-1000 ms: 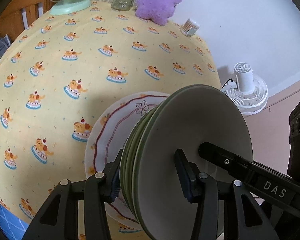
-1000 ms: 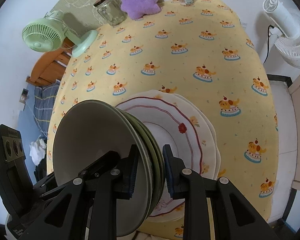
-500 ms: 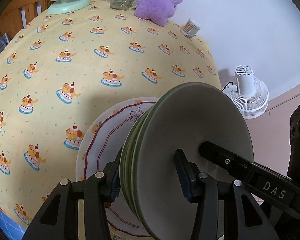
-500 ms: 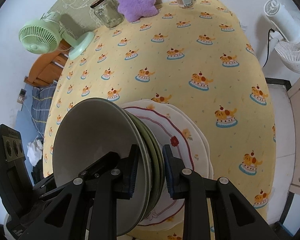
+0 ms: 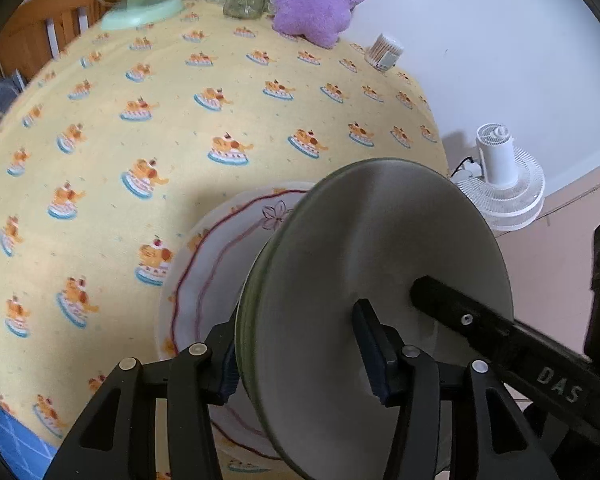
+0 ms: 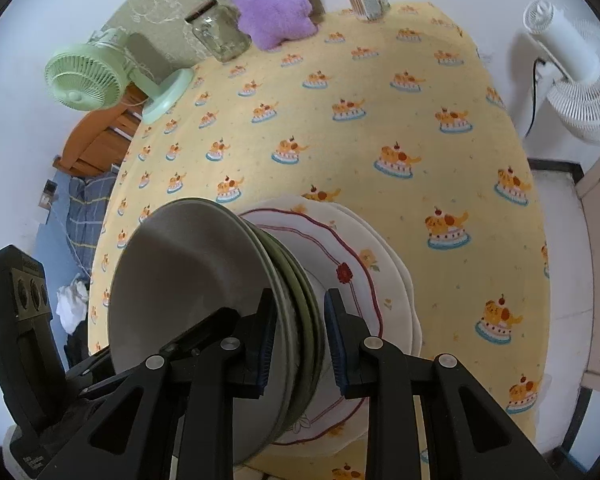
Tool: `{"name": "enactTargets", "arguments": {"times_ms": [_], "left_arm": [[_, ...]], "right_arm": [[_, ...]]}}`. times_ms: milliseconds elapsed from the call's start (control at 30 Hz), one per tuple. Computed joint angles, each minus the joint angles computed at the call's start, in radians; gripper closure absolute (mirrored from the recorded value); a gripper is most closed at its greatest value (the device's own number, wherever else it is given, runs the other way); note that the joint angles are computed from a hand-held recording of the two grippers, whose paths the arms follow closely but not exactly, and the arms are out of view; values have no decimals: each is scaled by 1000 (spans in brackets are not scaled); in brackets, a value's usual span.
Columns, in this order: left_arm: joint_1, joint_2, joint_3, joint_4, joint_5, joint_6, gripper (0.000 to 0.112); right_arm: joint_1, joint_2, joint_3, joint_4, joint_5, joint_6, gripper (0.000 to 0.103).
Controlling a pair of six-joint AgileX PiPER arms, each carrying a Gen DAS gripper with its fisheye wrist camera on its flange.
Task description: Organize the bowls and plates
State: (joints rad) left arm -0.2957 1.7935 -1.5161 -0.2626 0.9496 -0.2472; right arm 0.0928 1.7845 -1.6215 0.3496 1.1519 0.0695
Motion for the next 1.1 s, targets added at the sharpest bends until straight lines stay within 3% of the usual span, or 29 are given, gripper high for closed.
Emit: {"name": "enactTargets", "arguments": {"times_ms": [300, 433, 567, 667, 733, 833, 1000, 1100], "left_arm": [[-26, -48, 0, 139, -7, -45, 59], [-25, -80, 17, 136, -44, 28, 52], [-14, -136, 45, 136, -90, 121, 48], [0, -202, 90, 151, -135, 183, 34], [19, -251, 132, 163, -164, 218, 23], [89, -309, 192, 80, -193, 337, 22], [239, -379, 278, -3, -219, 515, 20], [308, -423, 356, -44, -279, 632, 18]], "right_arm": [[36, -64, 44, -54, -70, 42, 61], [75, -115, 67, -138, -111, 131, 43], [156, -163, 69, -283, -135, 288, 43], [238, -197, 70, -426, -139, 440, 43], [318, -209, 62, -558, -129, 541, 42], [446, -206, 39, -736, -86, 693, 37], [612, -184, 14, -903, -26, 906, 33], [710, -154, -1, -994, 20, 1035, 23]]}}
